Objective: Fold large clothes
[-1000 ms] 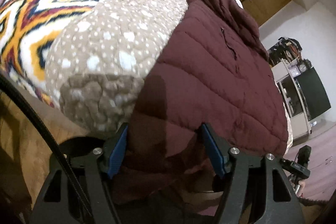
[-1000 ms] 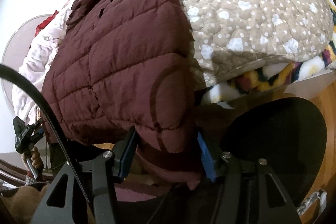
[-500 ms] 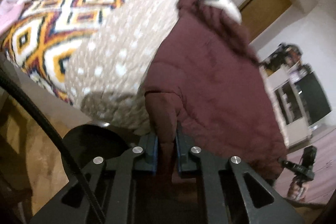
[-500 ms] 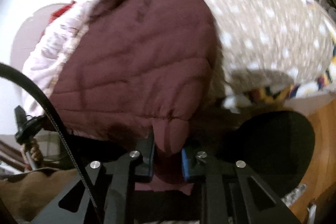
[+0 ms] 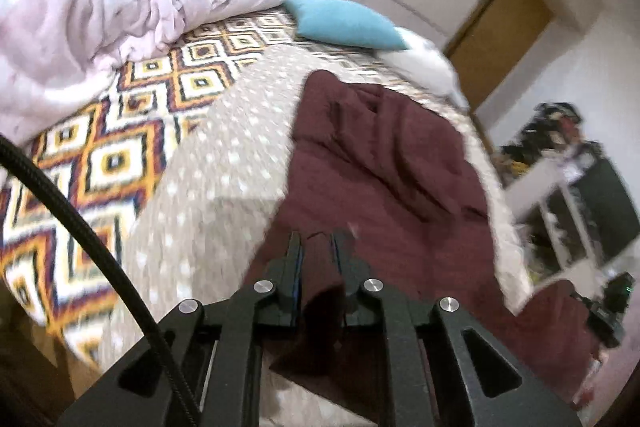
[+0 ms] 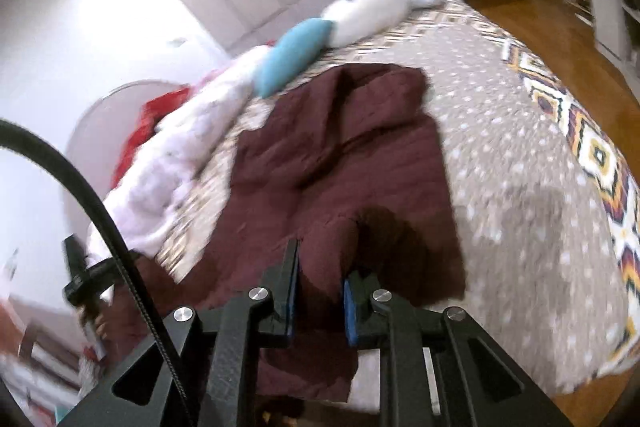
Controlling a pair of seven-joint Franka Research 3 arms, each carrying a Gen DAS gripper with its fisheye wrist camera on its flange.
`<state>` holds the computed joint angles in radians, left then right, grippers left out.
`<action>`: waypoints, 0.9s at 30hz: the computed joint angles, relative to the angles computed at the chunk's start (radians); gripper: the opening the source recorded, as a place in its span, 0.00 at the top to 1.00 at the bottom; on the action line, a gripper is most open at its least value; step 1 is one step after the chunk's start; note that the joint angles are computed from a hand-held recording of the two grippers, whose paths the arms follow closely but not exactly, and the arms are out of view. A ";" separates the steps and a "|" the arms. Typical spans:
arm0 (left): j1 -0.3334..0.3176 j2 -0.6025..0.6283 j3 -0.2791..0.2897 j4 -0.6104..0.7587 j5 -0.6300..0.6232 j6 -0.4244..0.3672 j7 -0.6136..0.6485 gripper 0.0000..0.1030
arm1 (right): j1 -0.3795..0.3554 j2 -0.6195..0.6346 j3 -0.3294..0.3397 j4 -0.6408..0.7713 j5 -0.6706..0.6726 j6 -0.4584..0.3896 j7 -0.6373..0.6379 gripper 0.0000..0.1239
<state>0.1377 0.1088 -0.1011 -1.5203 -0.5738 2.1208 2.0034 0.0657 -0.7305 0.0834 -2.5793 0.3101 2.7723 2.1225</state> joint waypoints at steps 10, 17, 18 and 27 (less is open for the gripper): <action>-0.059 0.350 -0.052 0.338 0.366 -0.015 -0.366 0.70 | -0.080 0.361 -0.030 0.179 -0.069 -0.083 0.119 0.84; 0.061 0.355 -0.133 0.386 0.142 -0.068 -0.281 0.52 | 0.023 0.431 -0.154 0.198 0.146 -0.008 -0.037 0.80; 0.074 0.347 -0.139 0.384 0.112 -0.069 -0.263 0.50 | 0.035 0.426 -0.162 0.194 0.188 0.008 -0.065 0.79; 0.075 0.284 -0.105 0.318 0.097 -0.041 -0.164 0.36 | 0.079 0.328 -0.186 0.100 0.449 0.208 -0.182 0.45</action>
